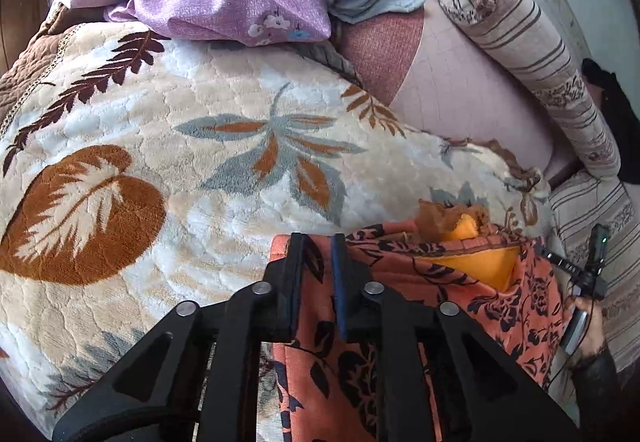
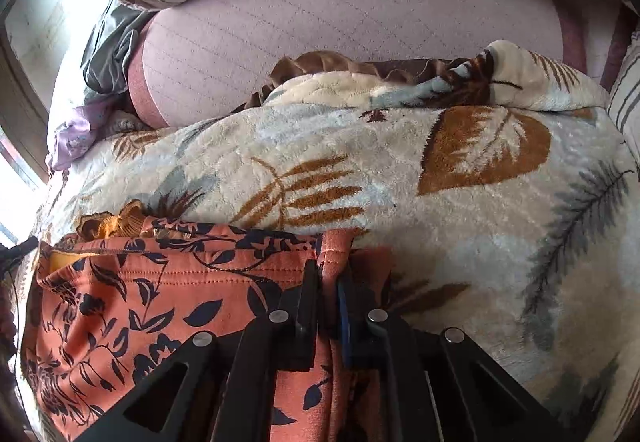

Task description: Fold small clothes

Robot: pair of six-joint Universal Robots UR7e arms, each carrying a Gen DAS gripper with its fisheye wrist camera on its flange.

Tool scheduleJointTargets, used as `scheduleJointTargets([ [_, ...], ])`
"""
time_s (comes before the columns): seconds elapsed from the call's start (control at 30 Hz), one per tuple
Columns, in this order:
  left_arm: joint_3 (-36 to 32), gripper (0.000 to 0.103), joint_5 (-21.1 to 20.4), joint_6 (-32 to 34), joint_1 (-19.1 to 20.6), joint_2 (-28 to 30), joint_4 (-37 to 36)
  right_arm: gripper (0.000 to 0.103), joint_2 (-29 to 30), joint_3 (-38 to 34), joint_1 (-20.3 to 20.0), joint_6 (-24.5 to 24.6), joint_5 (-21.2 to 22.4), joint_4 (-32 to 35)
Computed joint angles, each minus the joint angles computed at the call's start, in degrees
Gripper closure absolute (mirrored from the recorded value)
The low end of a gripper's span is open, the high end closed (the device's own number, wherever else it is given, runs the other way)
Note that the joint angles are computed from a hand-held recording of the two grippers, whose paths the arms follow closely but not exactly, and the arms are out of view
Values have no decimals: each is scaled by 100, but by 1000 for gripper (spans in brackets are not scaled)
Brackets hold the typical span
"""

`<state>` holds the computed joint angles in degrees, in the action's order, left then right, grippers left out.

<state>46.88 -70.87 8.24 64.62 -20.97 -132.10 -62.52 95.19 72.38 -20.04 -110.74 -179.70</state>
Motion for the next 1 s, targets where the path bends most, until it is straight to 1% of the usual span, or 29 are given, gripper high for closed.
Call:
scheduleJointTargets([
  [0.03,-41,87,55,35,-5,29,59,93,-40,37,-36,100,113,-11],
  [0.1,-83,87,-46,-7,19,47,99,83,-121,82,-76,212,258,56],
  [0.13,-96,86,-147,-43,45,54,96,67,-155,117,-84,200,298,26],
  [0.17,-128,78,-208,-87,67,79,115,54,-186,169,-89,165,344,-51],
  [0.2,-188,70,-244,-122,86,126,161,53,-206,223,-94,113,400,-187],
  [0.23,-257,69,-199,-152,93,190,208,53,-224,245,-96,88,440,-219],
  [0.3,-300,70,-28,-97,71,287,190,53,-208,175,-109,140,470,-25],
  [0.33,-220,74,93,5,42,291,40,56,-169,125,-93,120,393,44],
  [0.37,-180,98,239,66,7,303,-52,71,-129,85,-75,61,321,69],
  [0.4,-202,98,276,-5,-5,317,-22,82,-84,32,-48,-2,233,122],
  [0.43,-91,98,360,-19,-30,276,-232,97,-45,-9,-10,-18,94,145],
  [0.47,97,99,450,41,-61,199,-584,97,-35,-11,6,-16,33,102],
  [0.5,248,99,477,61,-76,123,-902,97,-71,50,-1,-3,118,-38],
  [0.57,351,99,485,-64,-67,31,-1260,97,-206,229,-37,64,368,-413],
  [0.63,227,99,431,-244,-23,43,-1246,97,-341,382,-89,131,649,-724],
  [0.67,156,99,506,-270,-16,88,-1249,97,-373,431,-99,127,702,-903],
  [0.7,92,99,584,-288,-11,139,-1203,97,-372,421,-101,129,713,-937],
  [0.73,23,99,656,-289,-5,203,-1113,97,-348,386,-96,138,656,-908],
  [0.77,-25,99,817,-296,-6,274,-1055,97,-288,316,-90,143,551,-814],
  [0.83,-117,98,881,-411,34,367,-830,97,-93,161,-68,71,219,-665],
  [0.87,-96,97,919,-433,43,369,-855,97,-5,90,-69,81,82,-556],
  [0.93,-9,97,695,-573,89,255,-865,97,98,30,-89,134,-101,-455],
  [1.0,97,97,452,-706,112,69,-787,82,78,66,-60,140,-177,-500],
])
